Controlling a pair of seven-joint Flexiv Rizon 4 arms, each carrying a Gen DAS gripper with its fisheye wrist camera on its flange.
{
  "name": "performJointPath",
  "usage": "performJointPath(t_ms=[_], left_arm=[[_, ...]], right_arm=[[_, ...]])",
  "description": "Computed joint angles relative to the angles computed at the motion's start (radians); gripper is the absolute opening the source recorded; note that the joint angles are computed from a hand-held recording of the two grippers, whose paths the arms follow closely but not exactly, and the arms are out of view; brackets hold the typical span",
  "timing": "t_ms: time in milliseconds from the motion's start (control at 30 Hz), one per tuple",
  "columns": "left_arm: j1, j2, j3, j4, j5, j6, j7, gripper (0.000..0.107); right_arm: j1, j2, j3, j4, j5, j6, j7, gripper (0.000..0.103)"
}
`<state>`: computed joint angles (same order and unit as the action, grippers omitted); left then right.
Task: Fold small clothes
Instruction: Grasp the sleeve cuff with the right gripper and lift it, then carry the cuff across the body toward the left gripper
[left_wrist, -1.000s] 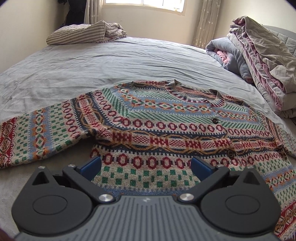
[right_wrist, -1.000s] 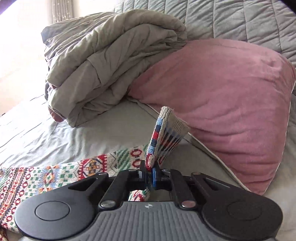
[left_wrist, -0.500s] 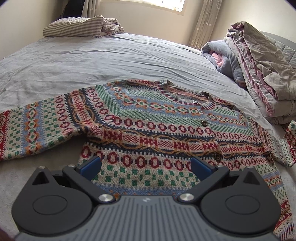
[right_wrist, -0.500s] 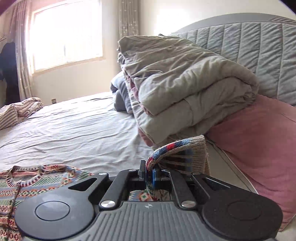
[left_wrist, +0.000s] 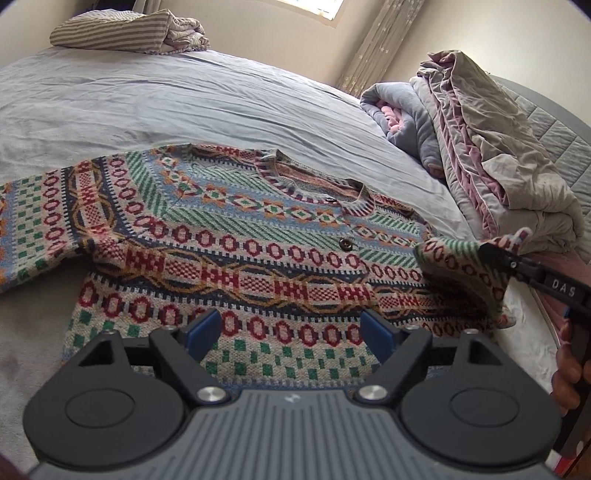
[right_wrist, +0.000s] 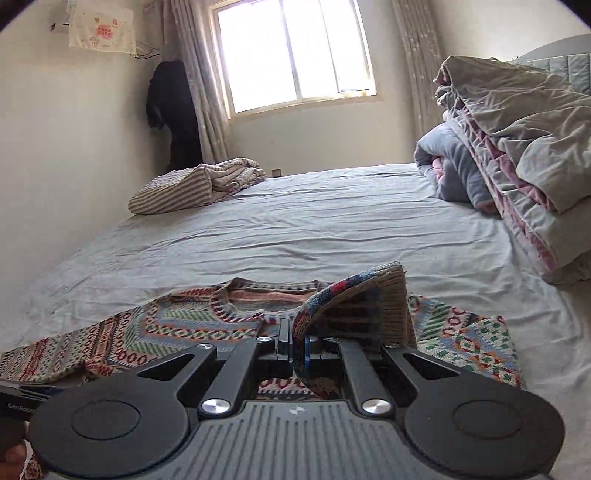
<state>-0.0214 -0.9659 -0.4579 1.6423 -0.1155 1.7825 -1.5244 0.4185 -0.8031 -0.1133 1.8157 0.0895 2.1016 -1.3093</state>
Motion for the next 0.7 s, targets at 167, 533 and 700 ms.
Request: performJointPath(t_ms=[167,533,700], left_arm=[[0.063,-0.062,-0.104,-0.032,0.012,-0.022,0.009,0.049],[0.138,-0.187,-0.261,-0.102,0.023,-0.048,0.096,0.044],[0.212,-0.263,-0.387,-0.101,0.053,-0.027,0.114,0.046]], right_arm=[[-0.073,-0.045,0.129,-0.002,-0.154,-0.031,0.03,0.009],[-0.317,-0.055,0.372,0.049,-0.539,-0.063,0.012,0.04],[-0.335,-0.052,0.372,0.064,-0.666,-0.035,0.019,0.041]])
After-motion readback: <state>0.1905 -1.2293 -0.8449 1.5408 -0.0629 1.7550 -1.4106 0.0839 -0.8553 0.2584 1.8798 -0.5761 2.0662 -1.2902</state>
